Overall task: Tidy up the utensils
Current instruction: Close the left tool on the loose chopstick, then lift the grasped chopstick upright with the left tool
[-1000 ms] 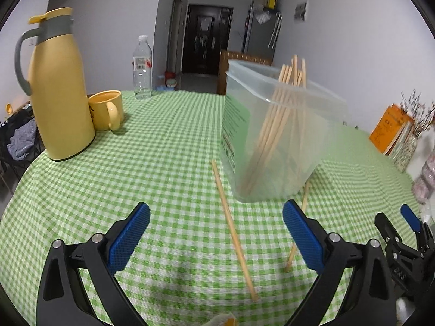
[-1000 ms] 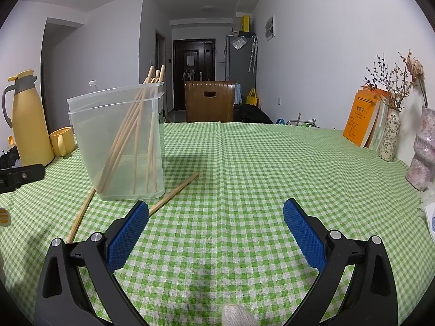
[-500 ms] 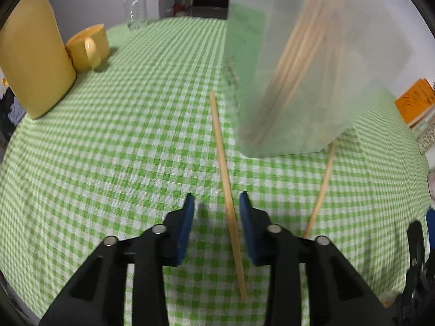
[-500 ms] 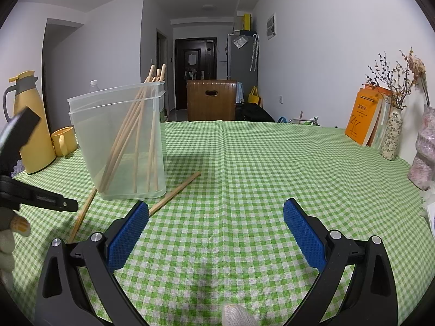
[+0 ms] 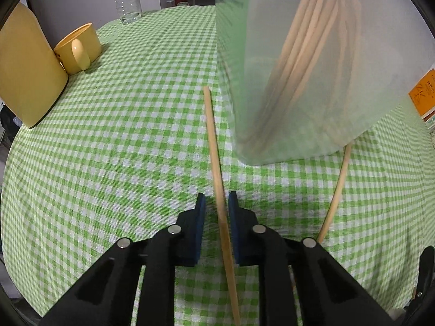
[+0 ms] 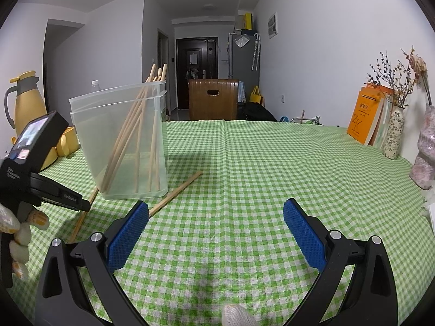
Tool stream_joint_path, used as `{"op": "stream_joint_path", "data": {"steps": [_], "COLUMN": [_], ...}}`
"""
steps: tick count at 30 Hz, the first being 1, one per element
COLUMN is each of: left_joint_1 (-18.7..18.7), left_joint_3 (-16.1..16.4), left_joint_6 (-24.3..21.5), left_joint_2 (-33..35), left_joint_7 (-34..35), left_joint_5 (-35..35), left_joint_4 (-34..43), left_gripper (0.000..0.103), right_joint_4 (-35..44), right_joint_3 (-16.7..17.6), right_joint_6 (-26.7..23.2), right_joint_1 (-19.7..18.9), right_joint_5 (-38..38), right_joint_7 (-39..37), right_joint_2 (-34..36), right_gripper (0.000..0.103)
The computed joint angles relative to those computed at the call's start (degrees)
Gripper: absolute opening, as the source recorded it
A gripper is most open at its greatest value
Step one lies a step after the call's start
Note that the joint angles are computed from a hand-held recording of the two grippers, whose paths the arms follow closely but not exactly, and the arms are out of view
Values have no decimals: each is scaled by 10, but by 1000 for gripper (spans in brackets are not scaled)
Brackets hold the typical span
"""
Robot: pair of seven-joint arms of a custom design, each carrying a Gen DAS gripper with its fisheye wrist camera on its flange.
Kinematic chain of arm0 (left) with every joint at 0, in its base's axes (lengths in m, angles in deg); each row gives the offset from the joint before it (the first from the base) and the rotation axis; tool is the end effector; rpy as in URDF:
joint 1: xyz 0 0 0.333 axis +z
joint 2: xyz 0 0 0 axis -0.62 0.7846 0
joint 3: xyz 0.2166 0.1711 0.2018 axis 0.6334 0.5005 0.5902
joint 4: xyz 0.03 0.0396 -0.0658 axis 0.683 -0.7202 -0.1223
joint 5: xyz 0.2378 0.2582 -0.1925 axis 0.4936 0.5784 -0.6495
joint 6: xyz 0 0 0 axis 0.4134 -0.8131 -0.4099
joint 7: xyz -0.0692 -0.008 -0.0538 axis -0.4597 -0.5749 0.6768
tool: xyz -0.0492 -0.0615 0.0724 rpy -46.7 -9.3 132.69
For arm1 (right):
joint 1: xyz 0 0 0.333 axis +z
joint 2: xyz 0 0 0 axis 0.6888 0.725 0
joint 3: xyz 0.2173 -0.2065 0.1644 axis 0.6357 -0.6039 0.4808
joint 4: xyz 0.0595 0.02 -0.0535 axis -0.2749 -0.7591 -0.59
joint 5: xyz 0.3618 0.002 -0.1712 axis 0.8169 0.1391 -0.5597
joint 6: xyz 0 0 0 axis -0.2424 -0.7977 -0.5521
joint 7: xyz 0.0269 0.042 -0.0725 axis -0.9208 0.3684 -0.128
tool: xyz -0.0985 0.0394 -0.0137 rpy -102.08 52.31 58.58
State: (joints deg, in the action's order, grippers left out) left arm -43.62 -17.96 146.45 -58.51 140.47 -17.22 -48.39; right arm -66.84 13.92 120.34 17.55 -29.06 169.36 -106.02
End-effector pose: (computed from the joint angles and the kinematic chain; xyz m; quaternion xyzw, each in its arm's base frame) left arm 0.5368 -0.1420 0.4840 -0.6892 0.6957 -0.1513 0.1346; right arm 0.3397 0.3001 0.4902 -0.5628 0.6287 -0.3974 0.3606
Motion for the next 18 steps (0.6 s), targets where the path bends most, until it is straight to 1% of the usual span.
{"op": "stream_joint_path", "data": {"steps": [3, 4, 5, 8, 14, 17, 18], "left_joint_1": [2, 2, 4, 4, 9, 11, 11], "left_joint_3": [1, 1, 1, 5, 10, 15, 17], "left_joint_6": [1, 1, 0, 4, 21, 40, 55], "left_joint_2": [5, 6, 7, 5, 7, -5, -12], "left_joint_7": [-4, -7, -13, 0, 16, 39, 51], "left_joint_5": [10, 13, 19, -5, -29, -56, -68], "left_joint_4": [2, 3, 4, 2, -4, -20, -28], "left_gripper": [14, 10, 4, 4, 4, 4, 4], "right_joint_4": [0, -1, 0, 1, 1, 1, 1], "right_joint_3": [0, 0, 0, 1, 0, -1, -1], "right_joint_6": [0, 1, 2, 3, 3, 2, 1], "right_joint_1": [0, 0, 0, -1, -1, 0, 1], "right_joint_5": [-1, -1, -2, -2, -2, -2, -2], "right_joint_7": [1, 1, 1, -1, 0, 0, 0], "right_joint_2": [0, 0, 1, 5, 6, 8, 8], "right_gripper": [95, 95, 95, 95, 95, 95, 95]}}
